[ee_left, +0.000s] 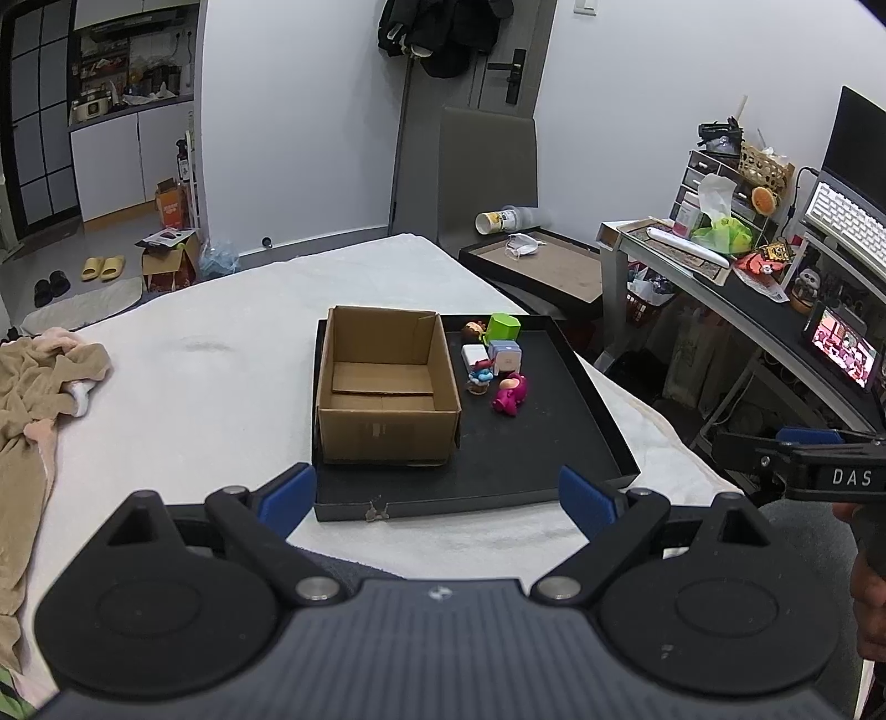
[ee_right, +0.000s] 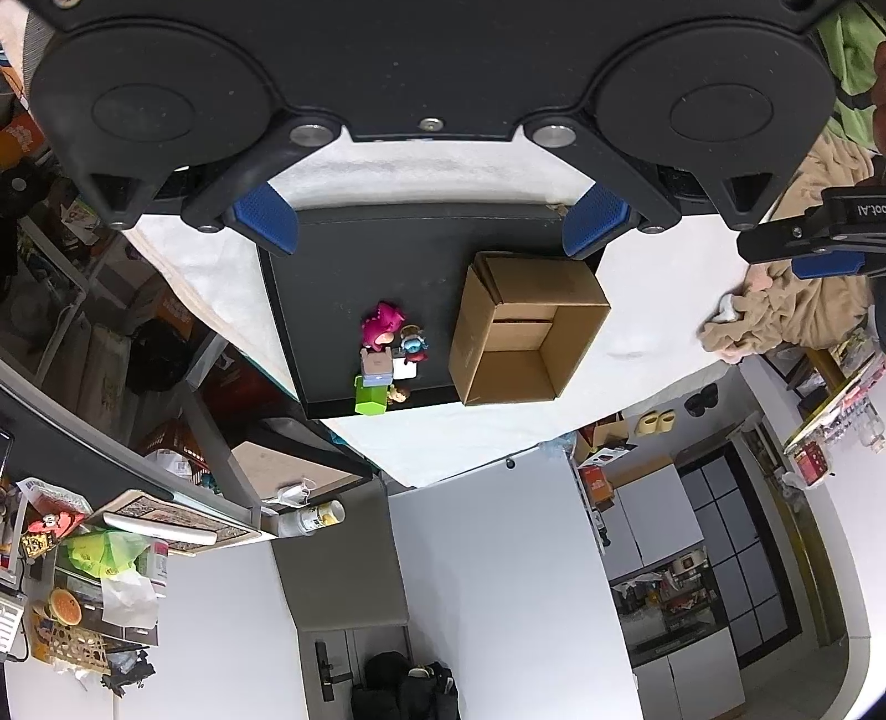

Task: Organize rigid objects

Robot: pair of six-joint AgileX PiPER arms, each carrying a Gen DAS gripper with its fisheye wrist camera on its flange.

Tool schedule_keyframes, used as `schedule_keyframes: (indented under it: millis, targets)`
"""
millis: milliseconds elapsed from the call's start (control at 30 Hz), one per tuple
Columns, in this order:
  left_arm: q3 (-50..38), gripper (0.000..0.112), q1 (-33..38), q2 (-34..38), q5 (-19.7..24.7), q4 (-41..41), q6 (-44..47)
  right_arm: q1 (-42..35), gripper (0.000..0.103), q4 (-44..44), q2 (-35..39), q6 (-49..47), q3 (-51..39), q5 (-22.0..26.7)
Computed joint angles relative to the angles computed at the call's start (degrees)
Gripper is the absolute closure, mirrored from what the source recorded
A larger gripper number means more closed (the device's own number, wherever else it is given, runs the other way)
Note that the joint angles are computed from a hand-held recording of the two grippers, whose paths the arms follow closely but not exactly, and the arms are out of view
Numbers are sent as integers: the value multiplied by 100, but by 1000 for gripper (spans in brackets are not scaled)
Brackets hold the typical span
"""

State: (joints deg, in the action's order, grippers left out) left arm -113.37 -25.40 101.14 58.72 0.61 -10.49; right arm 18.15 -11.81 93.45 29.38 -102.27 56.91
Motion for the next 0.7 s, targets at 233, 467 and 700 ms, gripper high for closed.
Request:
schedule_keyframes:
  millis: [233,467,700]
  targets:
    - [13,18,17,4,-15,-1,9,36,0,-50,21,39,-16,26]
    - [33,18,6,19,-44,49,-33,3,0,45,-39,-54,18,-16]
    - [80,18,63,48,-101,14,3,43,0,7,11,-53,-35,45]
